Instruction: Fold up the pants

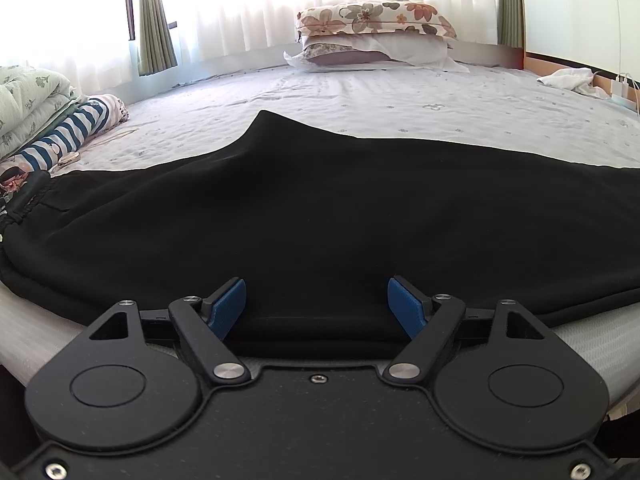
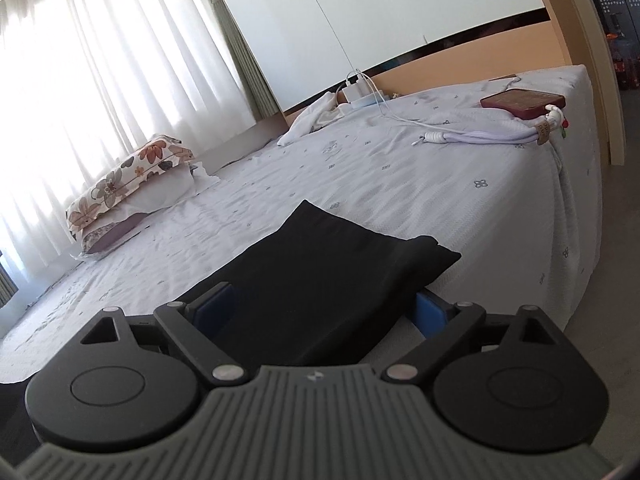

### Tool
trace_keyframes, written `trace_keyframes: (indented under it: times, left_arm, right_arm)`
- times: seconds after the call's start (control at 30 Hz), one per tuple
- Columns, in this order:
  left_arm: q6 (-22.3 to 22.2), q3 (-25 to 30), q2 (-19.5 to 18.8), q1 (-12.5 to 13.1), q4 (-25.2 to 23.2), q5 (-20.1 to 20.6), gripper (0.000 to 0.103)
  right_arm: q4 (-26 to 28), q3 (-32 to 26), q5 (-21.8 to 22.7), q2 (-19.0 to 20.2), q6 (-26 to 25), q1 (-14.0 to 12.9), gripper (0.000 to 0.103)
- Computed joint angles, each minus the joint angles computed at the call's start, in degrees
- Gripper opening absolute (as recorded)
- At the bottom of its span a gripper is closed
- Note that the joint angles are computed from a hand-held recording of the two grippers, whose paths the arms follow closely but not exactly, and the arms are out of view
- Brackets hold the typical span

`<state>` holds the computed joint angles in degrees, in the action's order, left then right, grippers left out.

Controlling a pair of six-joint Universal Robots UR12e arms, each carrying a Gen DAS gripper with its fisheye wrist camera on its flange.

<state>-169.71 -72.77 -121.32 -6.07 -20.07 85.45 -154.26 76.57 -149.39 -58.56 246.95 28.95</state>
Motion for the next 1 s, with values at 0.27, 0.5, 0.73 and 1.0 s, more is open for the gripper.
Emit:
trace_keyframes:
  times: [0.27, 0.5, 0.73, 1.0]
  left_arm:
    - [0.0, 0.1, 0.0, 0.0, 0.1, 0.2, 0.078]
    - [-0.1, 0.2, 0.0, 0.0, -0.1, 0.1, 0.079]
    - [-0.1, 0.1, 0.0, 0.0, 0.0, 0.1, 0.079]
    - [-0.7, 0.6, -0.1, 0.0, -0.3, 0.1, 0.080]
  right_arm:
    - [-6.3, 2.1, 3.0, -0.7, -0.5, -0.6, 0.096]
    - [-6.4, 1.2, 2.7, 0.0, -1.4, -1.8, 0.096]
    - [-9.4, 0.7, 4.7, 0.9, -4.4, -2.7, 0.083]
    - [-12.3, 0.9, 6.2, 1.2, -5.3, -3.2, 0.074]
